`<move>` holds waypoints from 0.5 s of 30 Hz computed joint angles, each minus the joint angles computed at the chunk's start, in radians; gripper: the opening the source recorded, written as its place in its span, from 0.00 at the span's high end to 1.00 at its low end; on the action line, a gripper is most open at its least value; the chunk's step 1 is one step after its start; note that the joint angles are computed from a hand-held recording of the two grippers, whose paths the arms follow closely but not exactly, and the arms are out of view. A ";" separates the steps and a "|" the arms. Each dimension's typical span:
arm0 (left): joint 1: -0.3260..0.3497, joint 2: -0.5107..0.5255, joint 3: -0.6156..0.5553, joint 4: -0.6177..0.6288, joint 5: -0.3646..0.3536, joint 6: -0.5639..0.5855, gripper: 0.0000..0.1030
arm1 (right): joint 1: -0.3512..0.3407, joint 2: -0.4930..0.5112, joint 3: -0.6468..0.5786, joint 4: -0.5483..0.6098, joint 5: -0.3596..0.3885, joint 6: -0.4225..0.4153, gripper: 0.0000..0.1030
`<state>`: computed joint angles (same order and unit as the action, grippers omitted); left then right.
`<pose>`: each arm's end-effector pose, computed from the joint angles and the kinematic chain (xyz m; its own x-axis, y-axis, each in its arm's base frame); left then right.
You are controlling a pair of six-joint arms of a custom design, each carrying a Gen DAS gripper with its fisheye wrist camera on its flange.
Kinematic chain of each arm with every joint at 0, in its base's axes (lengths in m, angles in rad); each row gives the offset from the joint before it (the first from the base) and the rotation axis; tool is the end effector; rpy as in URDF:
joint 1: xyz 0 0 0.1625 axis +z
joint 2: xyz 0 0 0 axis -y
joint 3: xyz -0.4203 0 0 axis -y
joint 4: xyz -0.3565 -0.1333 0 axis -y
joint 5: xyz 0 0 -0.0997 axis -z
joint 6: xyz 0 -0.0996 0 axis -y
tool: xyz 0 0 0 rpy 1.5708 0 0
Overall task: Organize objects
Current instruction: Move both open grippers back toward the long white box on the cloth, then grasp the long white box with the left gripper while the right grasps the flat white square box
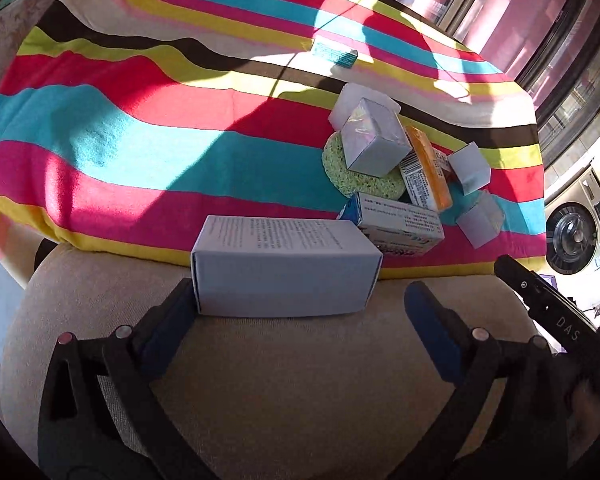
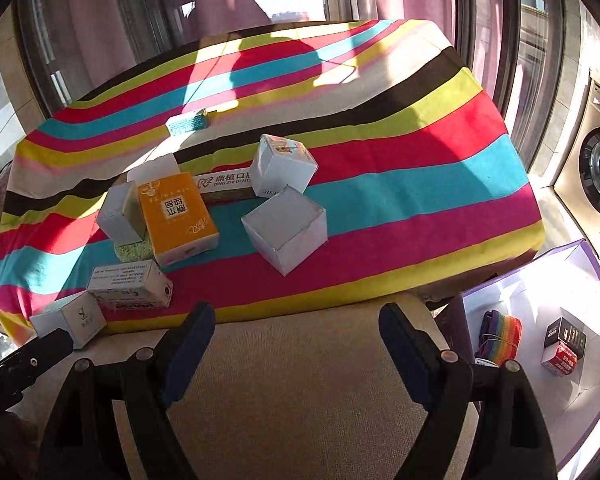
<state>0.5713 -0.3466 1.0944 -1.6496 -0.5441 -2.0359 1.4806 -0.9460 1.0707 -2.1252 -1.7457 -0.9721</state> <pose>-0.4731 -0.5639 -0.0394 -0.6644 -0.7031 -0.2533 -0.1472 0.4554 -0.8780 0.0496 -0.7385 0.4114 -0.6167 -0.6572 0.4333 -0.7586 0.6432 -0.1041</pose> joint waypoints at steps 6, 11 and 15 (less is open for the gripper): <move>0.010 0.003 0.000 0.012 0.005 0.010 0.13 | 0.015 0.057 -0.068 0.029 -0.014 0.022 0.17; 0.002 0.012 0.000 0.040 0.036 -0.018 0.13 | 0.029 0.103 -0.108 0.004 -0.036 0.046 0.17; 0.001 0.006 0.021 0.003 0.040 -0.001 0.12 | 0.040 0.120 -0.101 -0.063 -0.039 0.063 0.17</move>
